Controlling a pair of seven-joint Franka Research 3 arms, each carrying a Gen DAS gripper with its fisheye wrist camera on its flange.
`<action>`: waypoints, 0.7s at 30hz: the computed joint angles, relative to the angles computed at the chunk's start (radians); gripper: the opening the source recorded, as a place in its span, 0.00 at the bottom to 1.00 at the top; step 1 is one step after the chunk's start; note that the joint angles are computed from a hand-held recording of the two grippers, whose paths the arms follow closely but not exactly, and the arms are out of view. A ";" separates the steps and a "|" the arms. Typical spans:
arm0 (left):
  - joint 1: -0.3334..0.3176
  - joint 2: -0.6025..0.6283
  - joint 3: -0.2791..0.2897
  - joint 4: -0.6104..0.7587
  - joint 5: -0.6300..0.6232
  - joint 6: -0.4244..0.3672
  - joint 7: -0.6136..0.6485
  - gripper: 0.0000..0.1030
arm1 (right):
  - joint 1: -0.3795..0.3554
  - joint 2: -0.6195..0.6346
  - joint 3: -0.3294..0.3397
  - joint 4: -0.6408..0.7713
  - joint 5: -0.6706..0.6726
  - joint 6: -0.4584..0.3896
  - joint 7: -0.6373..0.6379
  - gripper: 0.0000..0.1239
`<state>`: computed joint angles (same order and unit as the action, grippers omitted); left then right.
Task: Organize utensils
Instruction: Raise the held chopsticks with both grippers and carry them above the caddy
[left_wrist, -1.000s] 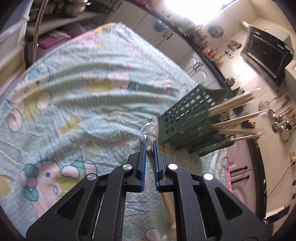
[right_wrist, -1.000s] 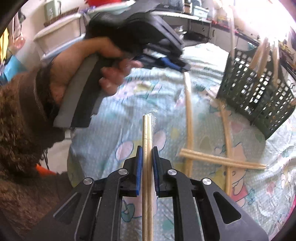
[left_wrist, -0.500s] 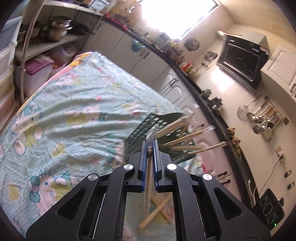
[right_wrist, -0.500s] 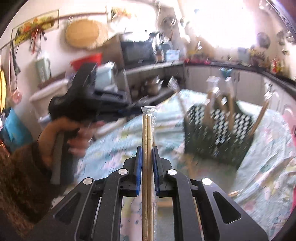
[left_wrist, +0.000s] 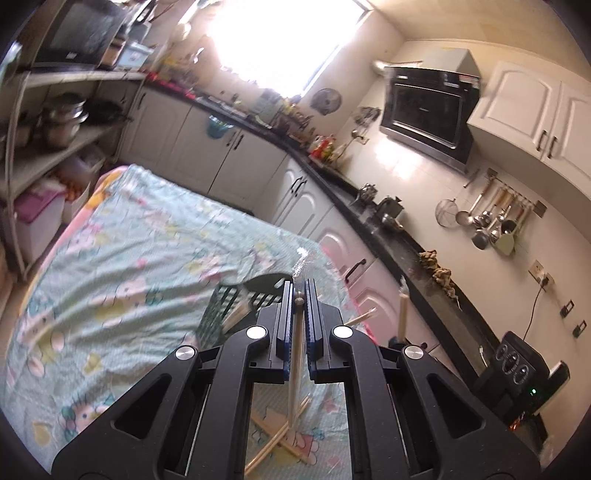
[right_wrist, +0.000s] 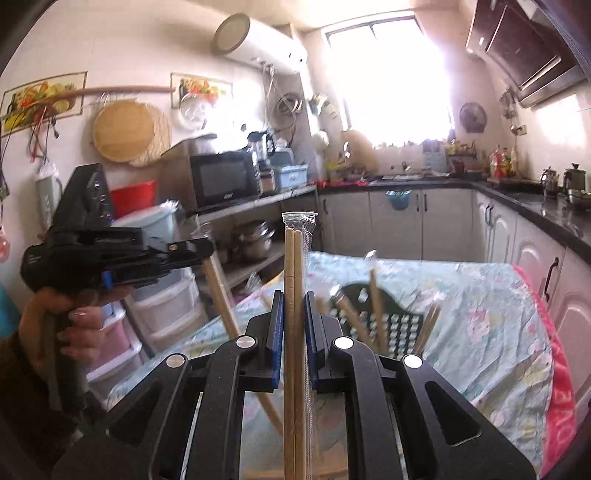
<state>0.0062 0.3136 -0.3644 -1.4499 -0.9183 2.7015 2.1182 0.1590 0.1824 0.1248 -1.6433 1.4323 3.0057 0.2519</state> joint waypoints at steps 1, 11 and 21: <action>-0.003 0.002 0.000 0.011 0.007 0.000 0.000 0.03 | -0.006 0.009 0.002 0.018 0.025 -0.002 -0.023 0.09; -0.022 0.036 -0.014 0.152 0.087 0.021 0.017 0.03 | -0.032 0.139 0.020 0.245 0.156 0.069 -0.158 0.09; -0.056 0.127 -0.003 0.319 0.320 0.080 -0.113 0.03 | -0.066 0.343 0.092 0.578 0.157 0.158 -0.242 0.09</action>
<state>-0.0494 0.4402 -0.3677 -1.1312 -0.5978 2.7819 2.0055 0.0927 0.5251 0.2172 -1.0651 1.5891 3.1638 0.0101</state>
